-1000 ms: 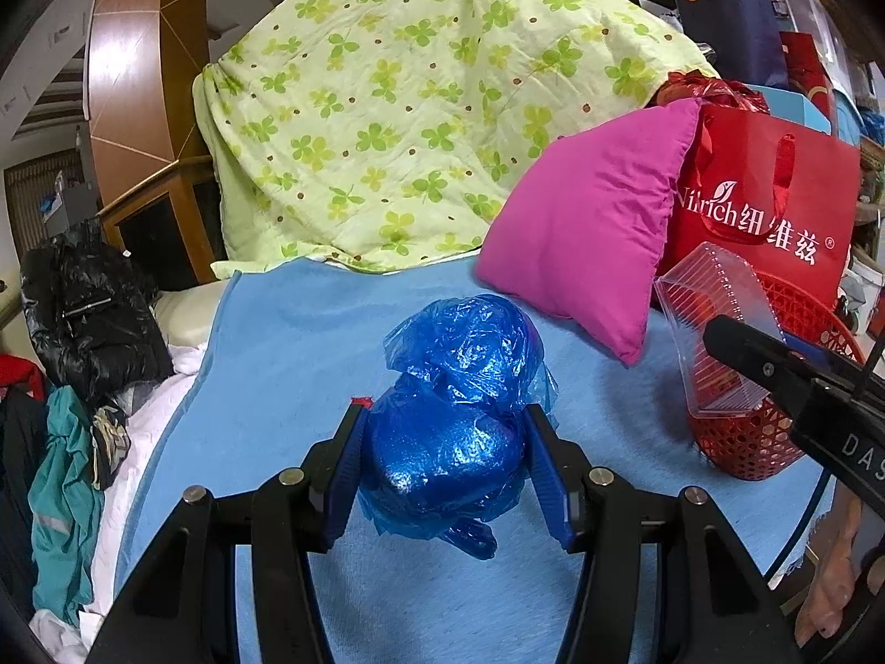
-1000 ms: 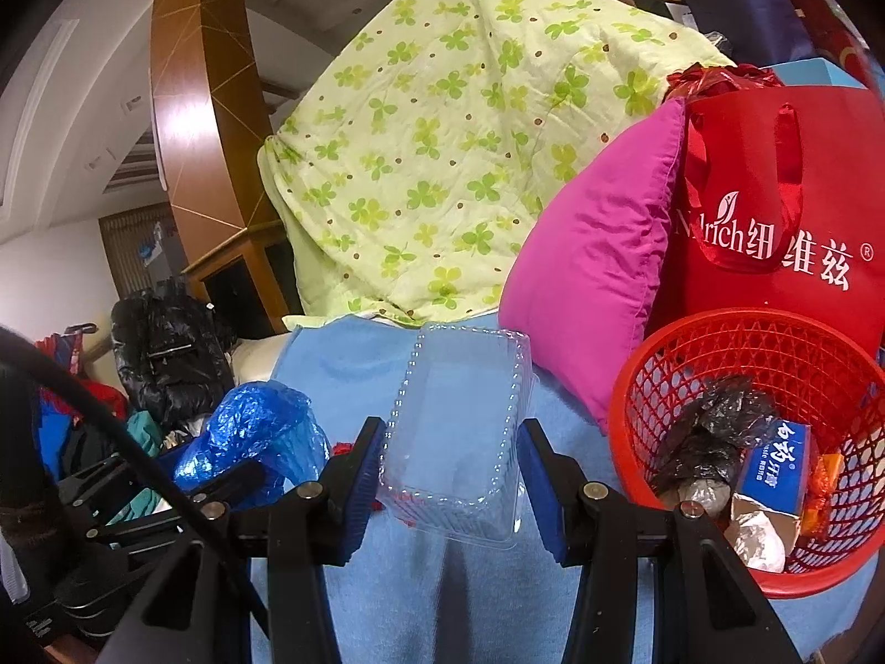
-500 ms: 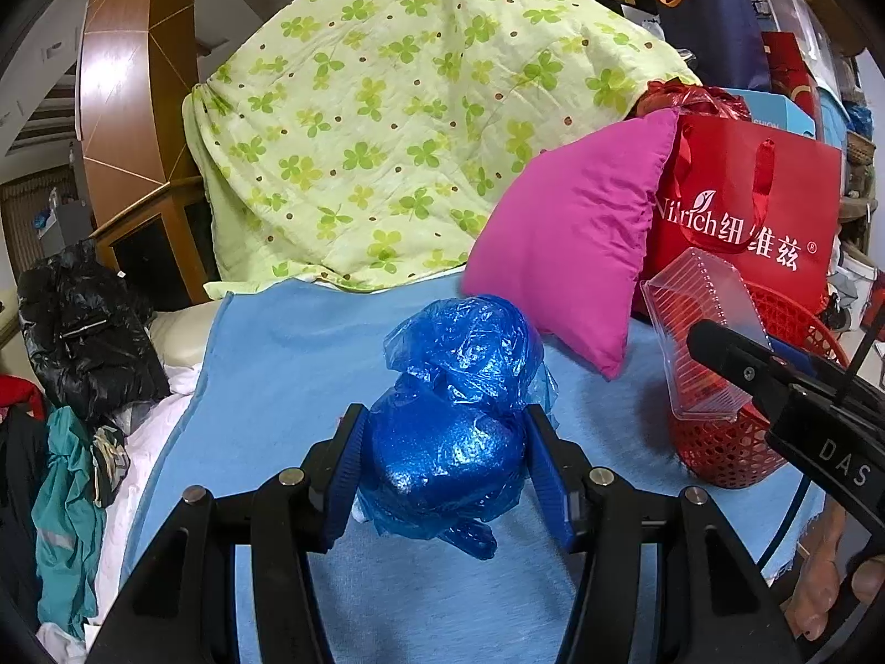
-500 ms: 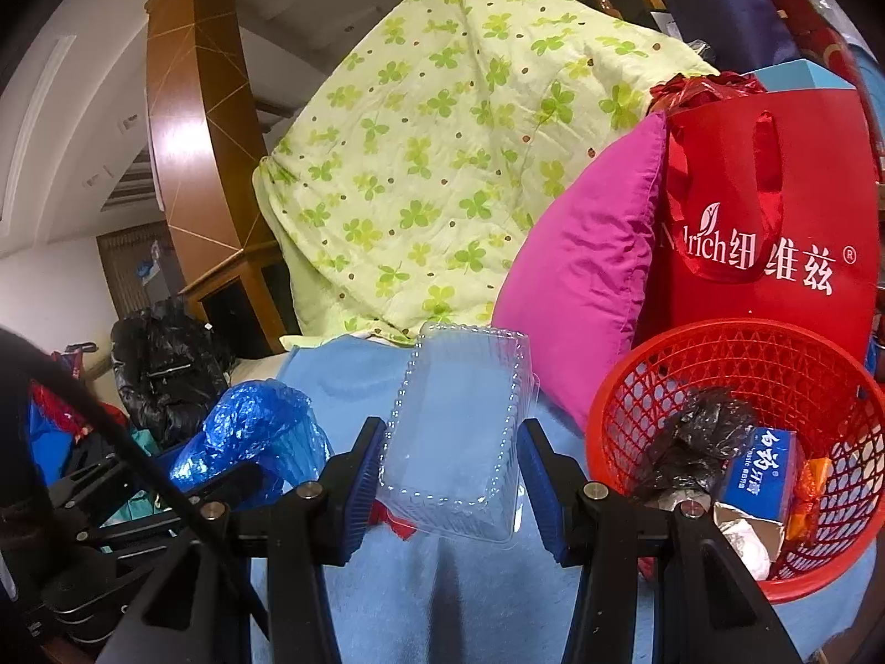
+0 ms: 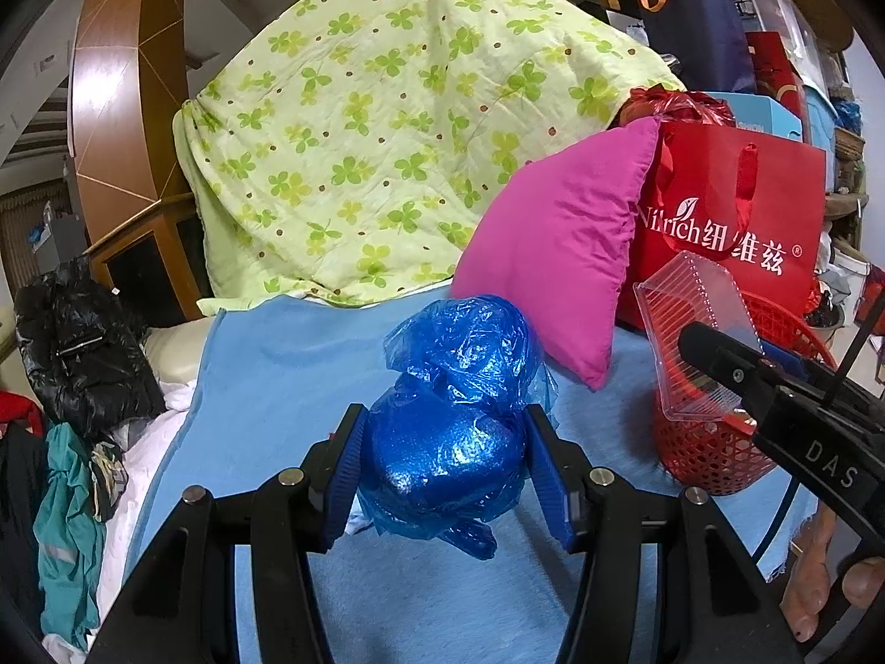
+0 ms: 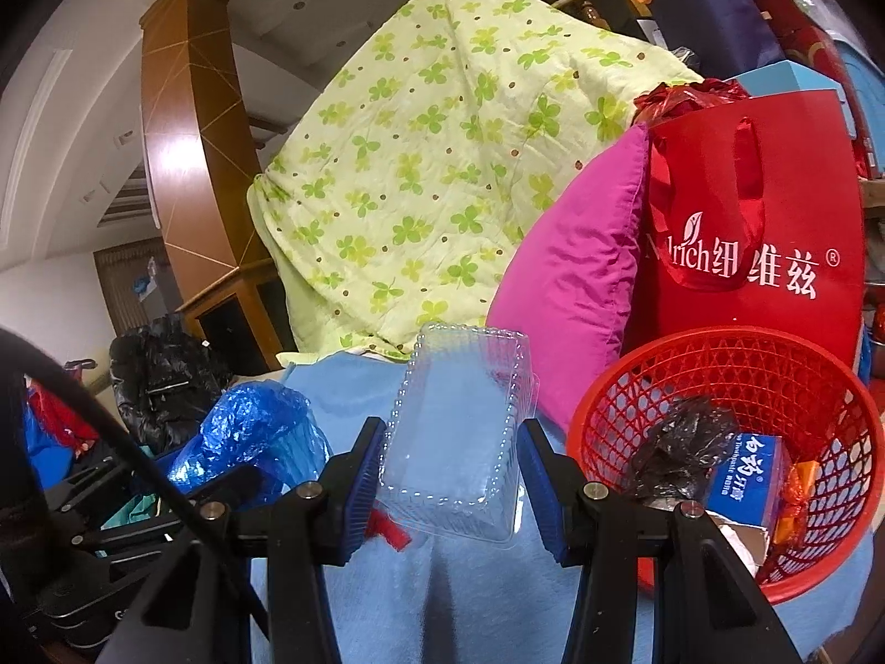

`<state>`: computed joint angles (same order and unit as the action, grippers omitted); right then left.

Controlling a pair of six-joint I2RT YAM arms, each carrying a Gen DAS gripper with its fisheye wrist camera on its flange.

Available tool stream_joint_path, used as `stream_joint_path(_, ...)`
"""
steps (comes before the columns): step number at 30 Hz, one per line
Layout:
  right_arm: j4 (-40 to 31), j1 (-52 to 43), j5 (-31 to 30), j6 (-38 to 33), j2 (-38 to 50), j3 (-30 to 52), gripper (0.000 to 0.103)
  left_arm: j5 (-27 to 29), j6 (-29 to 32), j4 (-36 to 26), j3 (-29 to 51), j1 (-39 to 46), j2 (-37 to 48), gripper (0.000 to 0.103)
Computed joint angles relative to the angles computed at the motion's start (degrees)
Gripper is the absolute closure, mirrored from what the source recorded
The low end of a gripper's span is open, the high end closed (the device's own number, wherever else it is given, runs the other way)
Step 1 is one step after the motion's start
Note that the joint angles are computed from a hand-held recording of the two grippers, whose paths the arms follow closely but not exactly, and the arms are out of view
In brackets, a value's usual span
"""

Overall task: Collect trash
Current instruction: 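Lift and carry the blue bag and clear box over the red basket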

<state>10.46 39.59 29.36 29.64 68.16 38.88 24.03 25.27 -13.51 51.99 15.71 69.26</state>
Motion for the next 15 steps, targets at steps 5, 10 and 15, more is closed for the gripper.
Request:
stream_joint_path(5,-0.1,-0.8,0.3,0.5,-1.9,-1.2,0.051,-0.5,-0.1,-0.2,0.2,-1.6,-0.7,0.045)
stream_joint_path(10,-0.6,-1.9,0.8,0.8,-4.9,-3.1,0.051,-1.3,-0.3,-0.4,0.3,-3.5,-1.5,0.045)
stream_joint_path(15,-1.5,-3.0,1.7,1.3,-8.0,-4.7,0.051,-2.5,-0.6,-0.3,0.1,-5.7,-2.1,0.045)
